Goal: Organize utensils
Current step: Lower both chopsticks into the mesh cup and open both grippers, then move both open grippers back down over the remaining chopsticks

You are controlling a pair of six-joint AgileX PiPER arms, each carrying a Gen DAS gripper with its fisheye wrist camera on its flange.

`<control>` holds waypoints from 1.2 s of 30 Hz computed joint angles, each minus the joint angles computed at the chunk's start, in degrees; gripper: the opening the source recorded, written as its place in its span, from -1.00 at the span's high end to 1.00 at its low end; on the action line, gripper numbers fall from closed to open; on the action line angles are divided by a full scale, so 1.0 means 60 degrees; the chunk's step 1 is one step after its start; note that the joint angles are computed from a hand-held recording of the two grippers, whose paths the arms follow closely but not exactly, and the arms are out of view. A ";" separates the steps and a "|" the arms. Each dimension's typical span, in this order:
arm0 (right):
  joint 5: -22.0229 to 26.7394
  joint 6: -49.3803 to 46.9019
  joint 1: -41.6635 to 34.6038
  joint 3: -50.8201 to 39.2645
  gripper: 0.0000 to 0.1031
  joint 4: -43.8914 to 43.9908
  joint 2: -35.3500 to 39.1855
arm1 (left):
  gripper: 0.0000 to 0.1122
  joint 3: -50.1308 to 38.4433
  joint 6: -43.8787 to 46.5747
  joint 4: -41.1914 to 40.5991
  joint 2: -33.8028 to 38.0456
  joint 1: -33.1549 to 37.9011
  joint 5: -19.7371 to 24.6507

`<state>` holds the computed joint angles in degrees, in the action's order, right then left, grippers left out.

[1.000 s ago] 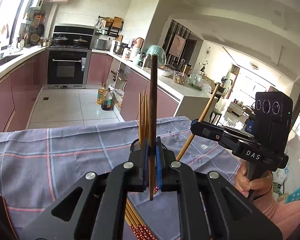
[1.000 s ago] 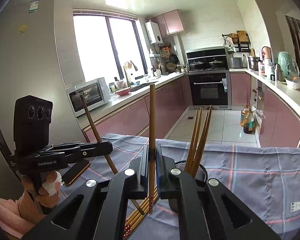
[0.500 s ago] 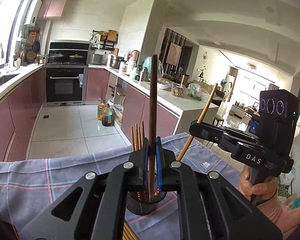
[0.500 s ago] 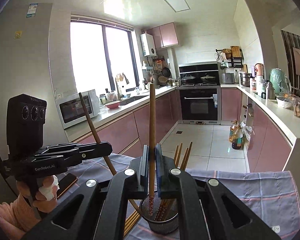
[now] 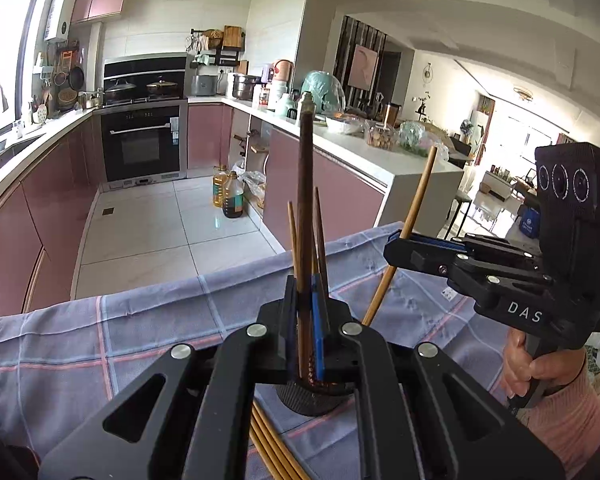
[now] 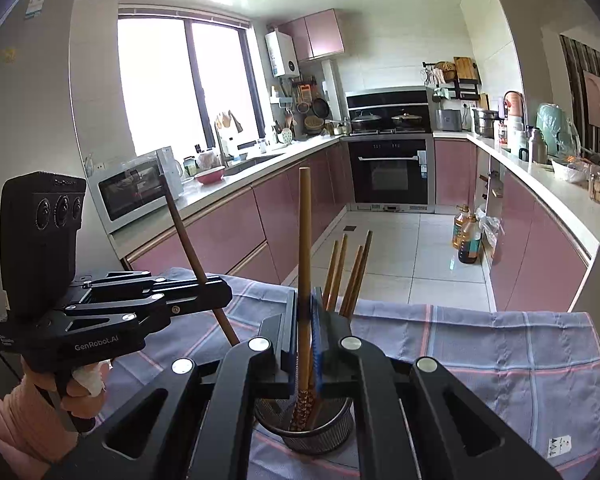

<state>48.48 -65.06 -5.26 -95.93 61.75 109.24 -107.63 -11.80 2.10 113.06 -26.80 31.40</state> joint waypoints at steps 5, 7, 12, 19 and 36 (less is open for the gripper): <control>0.0240 0.1049 0.0210 -0.0745 0.89 -0.1078 0.0609 | 0.87 -0.0315 0.0645 -0.0409 0.0359 0.0093 0.0647; 0.0310 0.1506 0.0313 -0.1097 0.89 -0.1480 0.0894 | 0.87 -0.0690 0.1085 -0.0855 0.0616 0.0168 0.0966; 0.0336 0.2275 0.0460 -0.1631 0.88 -0.1943 0.1438 | 0.87 -0.2148 0.1323 -0.1219 0.1490 0.0327 0.1940; 0.0327 0.3102 0.0508 -0.2333 0.81 -0.2187 0.2052 | 0.87 -0.5190 0.1129 -0.1452 0.3243 0.0602 0.3529; -0.0028 -0.1085 0.0032 0.1773 0.11 0.0565 -0.0575 | 0.63 0.3027 -0.0368 -0.0504 -0.0735 0.0574 -0.1726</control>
